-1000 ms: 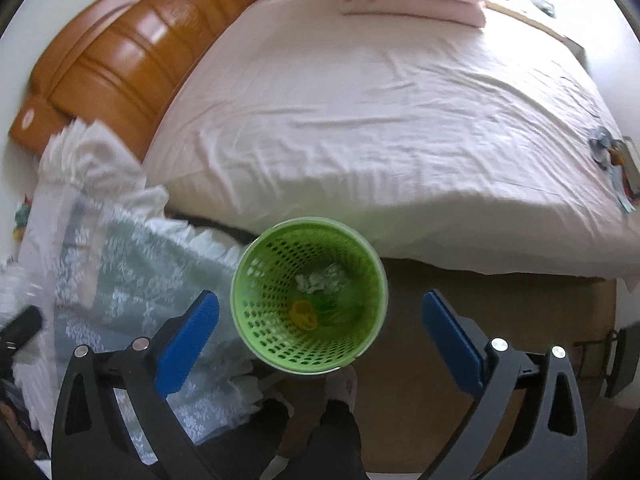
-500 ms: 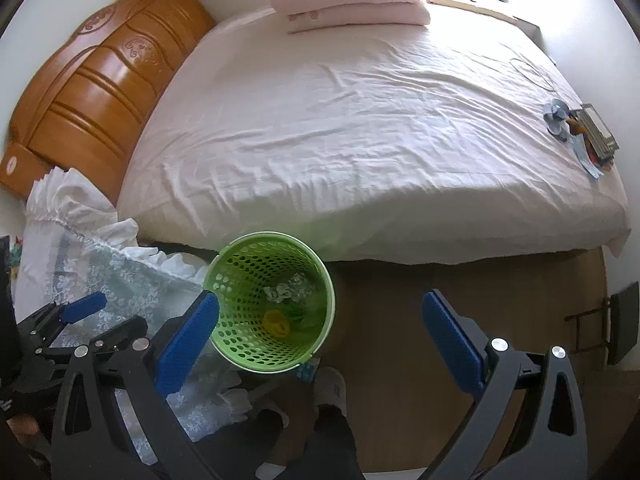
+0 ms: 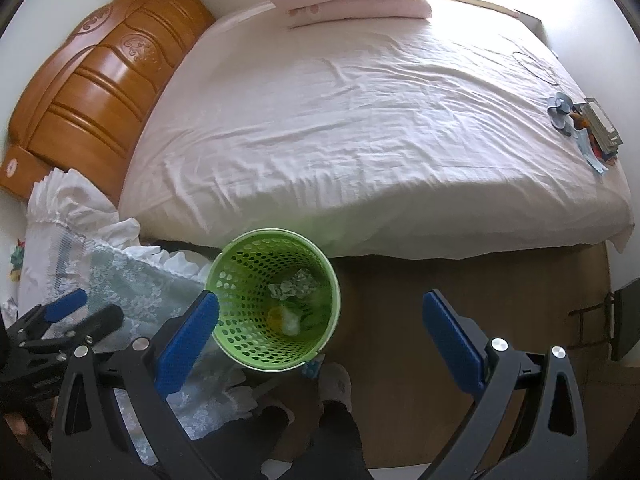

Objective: Collect trash
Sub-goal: 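Move both open tools back over the bed toward the remaining trash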

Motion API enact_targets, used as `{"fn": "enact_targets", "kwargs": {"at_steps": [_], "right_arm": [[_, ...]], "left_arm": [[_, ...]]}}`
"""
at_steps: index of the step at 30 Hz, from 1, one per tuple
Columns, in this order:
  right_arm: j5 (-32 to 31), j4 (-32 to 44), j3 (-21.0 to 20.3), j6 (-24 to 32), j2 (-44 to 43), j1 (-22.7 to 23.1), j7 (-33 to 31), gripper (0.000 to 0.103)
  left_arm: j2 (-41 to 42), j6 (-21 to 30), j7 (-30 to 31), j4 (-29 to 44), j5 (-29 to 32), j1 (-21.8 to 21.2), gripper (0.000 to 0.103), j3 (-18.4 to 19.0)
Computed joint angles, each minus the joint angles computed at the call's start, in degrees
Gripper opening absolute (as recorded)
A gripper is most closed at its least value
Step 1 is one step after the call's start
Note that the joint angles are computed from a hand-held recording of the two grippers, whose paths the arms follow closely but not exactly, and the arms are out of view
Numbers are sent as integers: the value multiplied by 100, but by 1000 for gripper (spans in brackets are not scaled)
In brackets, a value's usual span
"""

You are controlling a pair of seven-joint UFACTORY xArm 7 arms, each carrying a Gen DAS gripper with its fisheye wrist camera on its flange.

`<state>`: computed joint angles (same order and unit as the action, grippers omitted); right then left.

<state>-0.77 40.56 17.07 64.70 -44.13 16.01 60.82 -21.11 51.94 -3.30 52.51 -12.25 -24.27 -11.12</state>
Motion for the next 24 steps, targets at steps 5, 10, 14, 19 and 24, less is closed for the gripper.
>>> {"fn": "enact_targets", "kwargs": {"at_steps": [5,10,14,19,24], "right_arm": [[-13,291,53,-256,310,41,-72,100],[-22,778,144,-544,822,153,-150,100],[-117,1303,261,-876,1374,273,-225,101],[-599,2214,532,-1031,2269,452,-317,101],[-1447,3380,806,-953,3400,833,-463,101]], "left_arm": [[-457,-99,-167,-31,206,188,95,57],[-1070,-55,-268,-96,433,479,95,234],[-1581,122,-326,-175,598,793,95,391],[-2163,347,-383,-324,831,1274,95,612],[-2678,539,-352,-526,1132,1771,95,793]]}}
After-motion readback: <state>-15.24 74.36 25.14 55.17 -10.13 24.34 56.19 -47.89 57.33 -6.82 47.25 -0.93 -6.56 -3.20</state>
